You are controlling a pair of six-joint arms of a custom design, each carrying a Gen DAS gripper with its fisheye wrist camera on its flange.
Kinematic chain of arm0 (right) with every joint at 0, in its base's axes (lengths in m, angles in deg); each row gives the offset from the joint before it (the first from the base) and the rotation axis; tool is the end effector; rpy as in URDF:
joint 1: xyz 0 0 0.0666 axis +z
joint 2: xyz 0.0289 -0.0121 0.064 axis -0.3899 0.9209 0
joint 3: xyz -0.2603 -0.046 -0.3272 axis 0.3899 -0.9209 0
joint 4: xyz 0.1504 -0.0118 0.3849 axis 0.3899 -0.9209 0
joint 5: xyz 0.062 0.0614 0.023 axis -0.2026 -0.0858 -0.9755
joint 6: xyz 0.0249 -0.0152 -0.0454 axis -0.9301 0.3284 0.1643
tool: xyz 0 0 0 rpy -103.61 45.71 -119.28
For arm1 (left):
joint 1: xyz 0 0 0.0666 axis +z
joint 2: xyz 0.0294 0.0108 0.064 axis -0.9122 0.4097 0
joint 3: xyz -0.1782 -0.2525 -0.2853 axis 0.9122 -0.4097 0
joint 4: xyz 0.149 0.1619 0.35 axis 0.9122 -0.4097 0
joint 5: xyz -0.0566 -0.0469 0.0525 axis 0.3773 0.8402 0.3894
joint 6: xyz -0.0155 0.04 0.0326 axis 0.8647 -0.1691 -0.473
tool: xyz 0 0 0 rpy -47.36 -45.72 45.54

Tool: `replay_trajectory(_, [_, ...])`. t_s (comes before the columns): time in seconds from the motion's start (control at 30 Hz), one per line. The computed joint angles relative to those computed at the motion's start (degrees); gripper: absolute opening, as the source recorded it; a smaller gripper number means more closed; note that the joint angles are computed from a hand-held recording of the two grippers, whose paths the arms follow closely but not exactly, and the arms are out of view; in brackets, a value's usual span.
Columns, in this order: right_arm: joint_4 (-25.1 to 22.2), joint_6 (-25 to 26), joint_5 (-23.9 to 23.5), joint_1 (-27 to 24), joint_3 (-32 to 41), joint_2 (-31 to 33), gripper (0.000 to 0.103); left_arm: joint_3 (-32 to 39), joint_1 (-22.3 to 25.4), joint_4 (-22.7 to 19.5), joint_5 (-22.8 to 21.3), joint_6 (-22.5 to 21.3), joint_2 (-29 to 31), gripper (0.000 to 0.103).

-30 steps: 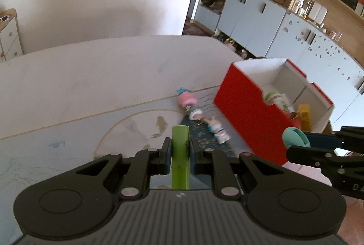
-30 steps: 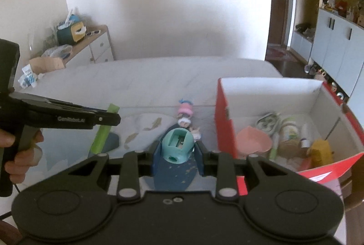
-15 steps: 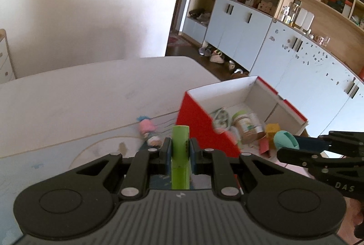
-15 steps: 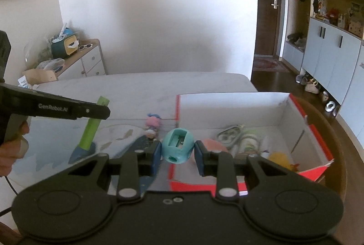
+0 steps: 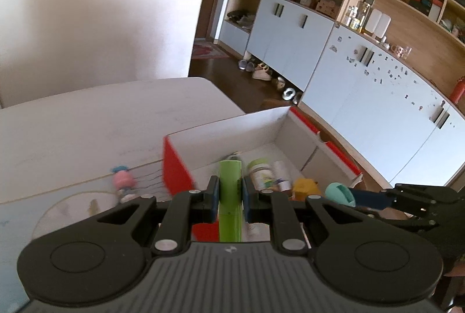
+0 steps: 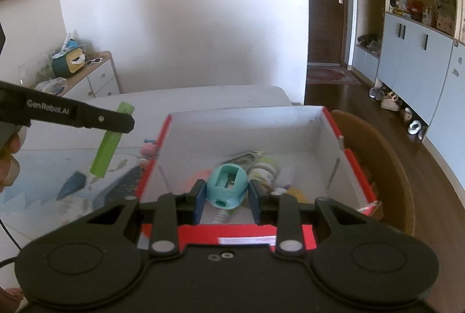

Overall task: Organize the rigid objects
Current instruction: 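Carry the highlighter and sharpener over into the red box with both grippers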

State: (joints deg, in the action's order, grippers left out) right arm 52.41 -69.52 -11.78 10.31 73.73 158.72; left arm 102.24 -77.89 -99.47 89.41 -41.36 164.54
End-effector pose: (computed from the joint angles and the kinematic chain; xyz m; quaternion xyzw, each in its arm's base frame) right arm 0.5217 0.3203 0.3545 0.1084 0.8923 0.0070 0.4381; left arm 0.6943 -0.1674 0.3853 0.2877 0.8615 -0.2413 0.3417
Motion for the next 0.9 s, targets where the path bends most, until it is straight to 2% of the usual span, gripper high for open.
replay_trajectory(0.3, [1.8,1.7,-2.0,-3.7,-4.8,-2.6,0.03,2.2,-4.7,0.0,-4.2,0.7,1.8,0.016])
replay_trajectory(0.5, [2.0,3.7,-3.9,-6.3,-4.0,-1.0,0.03,7.1,-7.1,-1.7,-8.1,1.1,6.0,0.016])
replay_trajectory(0.9, [-0.3,8.0,-8.7,-10.4,0.5,4.9,0.03,28.8,-9.8,-13.2,-15.2,1.7,21.6,0.016])
